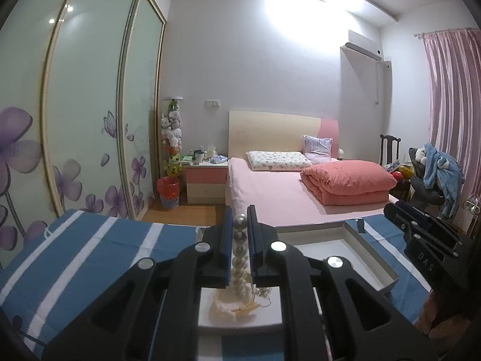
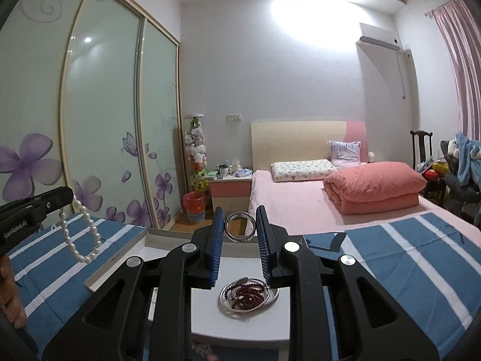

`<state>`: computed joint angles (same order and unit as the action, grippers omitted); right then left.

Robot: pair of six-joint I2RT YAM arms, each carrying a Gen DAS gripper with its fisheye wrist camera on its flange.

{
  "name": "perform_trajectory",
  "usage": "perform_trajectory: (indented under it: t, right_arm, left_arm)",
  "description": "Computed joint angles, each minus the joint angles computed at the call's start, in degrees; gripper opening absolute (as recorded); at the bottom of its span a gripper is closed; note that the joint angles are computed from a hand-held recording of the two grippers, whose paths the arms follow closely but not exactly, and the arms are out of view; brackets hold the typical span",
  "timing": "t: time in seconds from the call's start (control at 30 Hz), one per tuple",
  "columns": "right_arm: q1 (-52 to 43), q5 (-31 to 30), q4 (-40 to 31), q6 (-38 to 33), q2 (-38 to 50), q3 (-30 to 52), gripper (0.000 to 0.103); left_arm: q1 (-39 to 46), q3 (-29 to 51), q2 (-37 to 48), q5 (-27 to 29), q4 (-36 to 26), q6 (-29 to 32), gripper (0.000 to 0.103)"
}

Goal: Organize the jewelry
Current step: 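Carry pearl bracelet to tray with left tool while right tool carries ring, then open both tools to drop pearl bracelet and ring into the tray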

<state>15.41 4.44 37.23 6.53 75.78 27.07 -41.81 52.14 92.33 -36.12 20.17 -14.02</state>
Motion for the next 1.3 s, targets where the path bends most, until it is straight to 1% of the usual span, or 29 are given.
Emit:
perform_trajectory:
  t: [0.13, 0.27, 0.4, 0.6, 0.67, 0.7, 0.73, 0.77, 0.8, 0.93, 1.1, 1.23, 1.3]
  right_arm:
    - [0.18, -0.46, -0.89, 0.45, 4.70, 2.49, 0.023]
    - [-0.18, -1.36, -3.67, 1.31, 7.41, 4.58, 0.023]
    - [-0.52, -2.38, -6.98, 2.17, 9.17, 7.07, 0.023]
    - [-1.14, -4.68, -11.04, 4.23, 11.15, 10.76, 0.023]
    - [-1.18, -5.31, -11.05, 4.48, 11.39, 11.05, 0.025]
    - [-1.40, -5.65, -10.84, 4.40, 11.69, 11.28, 0.031]
    - [-1.30, -5.56, -10.49, 4.35, 11.39, 10.96, 0.040]
    - [-1.14, -5.41, -10.07, 4.24, 11.24, 10.80, 0.043]
    - [-0.98, -5.29, -9.70, 4.10, 11.31, 10.88, 0.044]
    - [-0.94, -5.24, -8.78, 3.97, 11.35, 10.53, 0.044]
    - [-1.05, -4.26, -9.25, 4.27, 10.32, 10.28, 0.044]
    - [-1.17, -3.73, -11.41, 4.53, 5.24, 7.71, 0.044]
    - [-1.38, -3.82, -13.11, 4.81, 1.93, 5.92, 0.044]
  left_arm:
    - [1.76, 3.07, 5.15, 3.01, 0.32, -0.92, 0.010]
    - [2.89, 5.50, 9.28, 5.40, -0.46, -2.14, 0.010]
    - [4.23, 7.21, 12.00, 8.33, -1.28, -3.35, 0.010]
    - [4.94, 8.69, 14.46, 10.44, -1.90, -3.34, 0.010]
    - [5.19, 9.10, 14.94, 10.96, -2.34, -3.58, 0.011]
    - [5.27, 9.03, 15.08, 10.92, -2.14, -3.73, 0.012]
    - [5.38, 8.94, 15.09, 10.97, -2.00, -3.76, 0.015]
    - [5.48, 8.78, 14.99, 11.03, -1.89, -3.89, 0.021]
    - [5.55, 8.59, 14.81, 11.01, -1.69, -3.99, 0.023]
    - [5.73, 7.59, 13.85, 10.88, -0.91, -4.03, 0.024]
    - [6.05, 6.81, 12.07, 11.40, -2.11, -4.78, 0.024]
    - [5.14, 3.55, 7.33, 12.36, -3.81, -5.72, 0.024]
    - [4.09, 1.61, 4.71, 12.70, -5.51, -6.71, 0.030]
